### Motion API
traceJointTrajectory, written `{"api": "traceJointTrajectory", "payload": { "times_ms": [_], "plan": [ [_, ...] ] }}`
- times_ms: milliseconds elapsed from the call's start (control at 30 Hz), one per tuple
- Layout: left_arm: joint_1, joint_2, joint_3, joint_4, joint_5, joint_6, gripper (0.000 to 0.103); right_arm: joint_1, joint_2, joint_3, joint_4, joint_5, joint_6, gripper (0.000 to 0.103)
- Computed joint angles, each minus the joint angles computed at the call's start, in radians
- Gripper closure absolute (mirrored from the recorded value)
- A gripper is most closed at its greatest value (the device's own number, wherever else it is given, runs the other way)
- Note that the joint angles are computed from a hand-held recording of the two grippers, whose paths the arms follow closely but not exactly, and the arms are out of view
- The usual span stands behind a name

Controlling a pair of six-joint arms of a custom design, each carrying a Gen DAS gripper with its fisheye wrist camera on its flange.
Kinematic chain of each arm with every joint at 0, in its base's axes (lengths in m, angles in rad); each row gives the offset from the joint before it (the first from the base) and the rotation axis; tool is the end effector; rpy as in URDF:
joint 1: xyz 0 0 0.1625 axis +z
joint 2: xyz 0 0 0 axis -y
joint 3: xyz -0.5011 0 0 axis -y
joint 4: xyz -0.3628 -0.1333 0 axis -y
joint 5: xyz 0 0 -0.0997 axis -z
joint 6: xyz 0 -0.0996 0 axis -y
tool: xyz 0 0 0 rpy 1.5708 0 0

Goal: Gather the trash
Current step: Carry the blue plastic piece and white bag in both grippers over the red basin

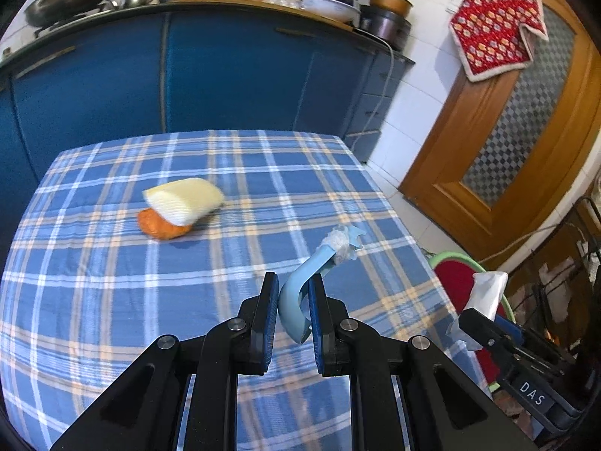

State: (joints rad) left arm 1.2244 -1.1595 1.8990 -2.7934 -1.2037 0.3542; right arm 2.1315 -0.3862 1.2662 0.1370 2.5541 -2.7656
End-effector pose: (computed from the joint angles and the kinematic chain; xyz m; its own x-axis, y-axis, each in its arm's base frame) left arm -0.0446 -0.6216 0.3413 -0.7722 0.4390 -0.4592 0.6061 0.7257 -0.3255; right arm 0.3828 -0.5149 -0.0278 -0.8192 0.3351 0.4654 -0.1629 0.6421 -0.7491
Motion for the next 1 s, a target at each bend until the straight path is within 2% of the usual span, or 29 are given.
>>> {"api": "traceJointTrajectory", "payload": {
  "times_ms": [567, 1000],
  "plan": [
    [-0.094, 0.058, 0.026, 0.088, -0.094, -0.013, 0.087, -0.032, -0.104, 0.204, -0.09, 0.053, 0.077, 0.063],
    [-0.139, 0.143, 0.026, 0.106, -0.12, 0.004, 0.087, -0.061, -0.16, 0.34, -0.157, 0.075, 0.157, 0.063]
  ]
}}
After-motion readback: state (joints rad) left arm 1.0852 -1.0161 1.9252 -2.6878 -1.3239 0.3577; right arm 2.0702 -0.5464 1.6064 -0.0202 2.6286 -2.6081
